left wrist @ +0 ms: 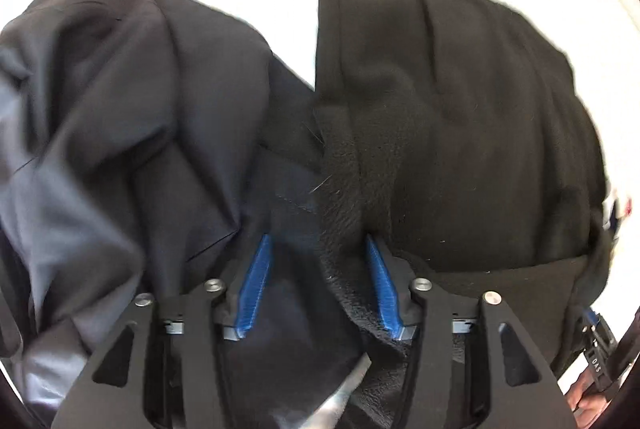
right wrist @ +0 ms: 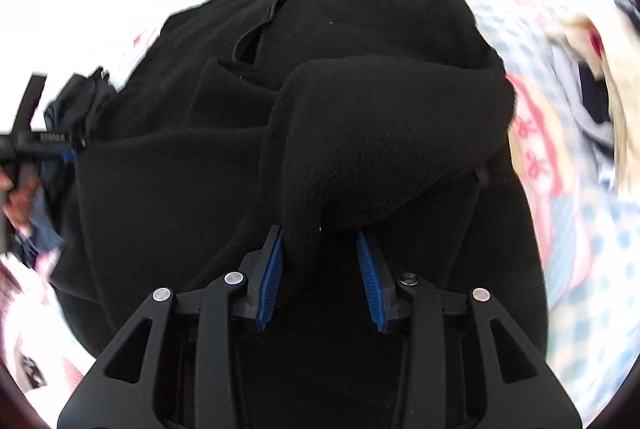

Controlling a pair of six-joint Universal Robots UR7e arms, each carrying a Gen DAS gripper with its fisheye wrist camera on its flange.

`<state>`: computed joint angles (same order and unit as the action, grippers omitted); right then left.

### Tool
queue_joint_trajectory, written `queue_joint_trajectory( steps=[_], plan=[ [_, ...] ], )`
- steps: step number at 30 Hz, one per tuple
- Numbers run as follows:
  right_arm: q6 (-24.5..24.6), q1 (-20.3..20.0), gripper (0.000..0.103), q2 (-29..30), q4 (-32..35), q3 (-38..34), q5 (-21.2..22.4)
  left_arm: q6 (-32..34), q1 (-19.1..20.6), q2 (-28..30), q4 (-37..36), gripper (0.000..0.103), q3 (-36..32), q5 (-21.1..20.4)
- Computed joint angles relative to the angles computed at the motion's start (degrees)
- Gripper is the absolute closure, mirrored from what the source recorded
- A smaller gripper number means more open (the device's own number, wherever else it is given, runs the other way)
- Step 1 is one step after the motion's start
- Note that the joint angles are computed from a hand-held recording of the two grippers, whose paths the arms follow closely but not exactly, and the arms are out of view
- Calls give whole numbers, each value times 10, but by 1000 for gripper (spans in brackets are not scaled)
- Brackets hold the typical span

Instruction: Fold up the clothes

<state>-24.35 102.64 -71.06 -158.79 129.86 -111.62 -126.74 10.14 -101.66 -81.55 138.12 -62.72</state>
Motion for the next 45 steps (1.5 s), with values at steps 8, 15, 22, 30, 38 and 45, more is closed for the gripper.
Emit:
queue_joint_trajectory(
  steps=[8,15,22,30,38,45],
  plan=[
    [-37,36,39,-17,4,-9,25,-26,-142,79,-78,52,34,-42],
    [26,37,16,46,46,-39,-28,-104,-150,175,-246,56,83,-78],
    [-13,46,76,41,14,-34,-19,-164,-200,154,-177,88,62,-68],
    [1,-3,84,-17,-103,5,91,-215,-227,135,-190,74,94,-108],
    [51,-60,51,-82,3,12,64,-151,-194,163,-65,60,19,-145],
    [64,-60,50,-142,18,24,-12,-68,-152,281,-16,60,-80,-62]
  ],
)
